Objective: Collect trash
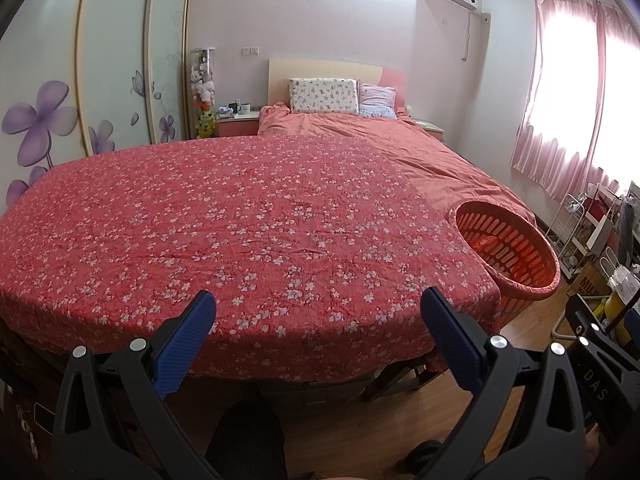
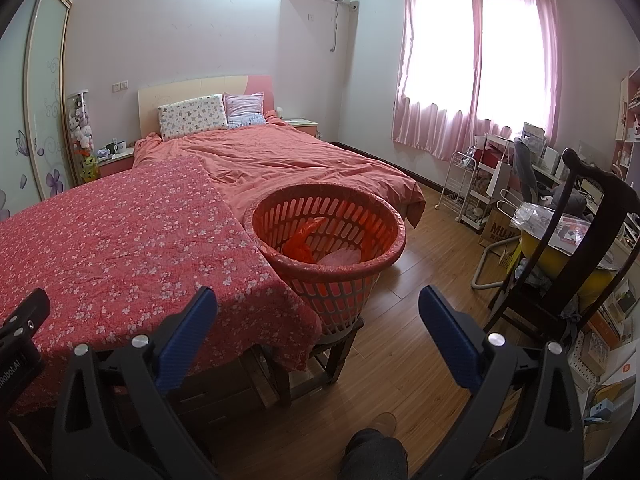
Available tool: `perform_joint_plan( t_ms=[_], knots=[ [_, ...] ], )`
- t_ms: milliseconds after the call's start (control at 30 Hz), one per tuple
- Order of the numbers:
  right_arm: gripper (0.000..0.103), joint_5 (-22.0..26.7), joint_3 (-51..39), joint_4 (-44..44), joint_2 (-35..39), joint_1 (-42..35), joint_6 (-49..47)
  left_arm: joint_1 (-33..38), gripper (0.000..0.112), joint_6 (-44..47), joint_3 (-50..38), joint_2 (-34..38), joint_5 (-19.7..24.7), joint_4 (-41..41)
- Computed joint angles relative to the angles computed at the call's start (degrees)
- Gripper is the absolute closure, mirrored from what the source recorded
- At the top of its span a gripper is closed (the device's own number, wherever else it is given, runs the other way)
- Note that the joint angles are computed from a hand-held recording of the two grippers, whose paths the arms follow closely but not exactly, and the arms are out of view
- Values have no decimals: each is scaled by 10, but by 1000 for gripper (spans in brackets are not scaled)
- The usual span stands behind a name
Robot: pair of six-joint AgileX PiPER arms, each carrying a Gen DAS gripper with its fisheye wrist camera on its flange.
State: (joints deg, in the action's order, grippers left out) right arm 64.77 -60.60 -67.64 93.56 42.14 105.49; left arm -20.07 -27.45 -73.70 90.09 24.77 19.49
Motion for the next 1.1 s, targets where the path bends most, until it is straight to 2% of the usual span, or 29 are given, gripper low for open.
perform_joint_plan(
  t_ms=[1100],
  knots=[
    [5, -1, 0, 1, -3, -2, -4, 3, 11, 6, -1, 1, 2, -4]
  ],
)
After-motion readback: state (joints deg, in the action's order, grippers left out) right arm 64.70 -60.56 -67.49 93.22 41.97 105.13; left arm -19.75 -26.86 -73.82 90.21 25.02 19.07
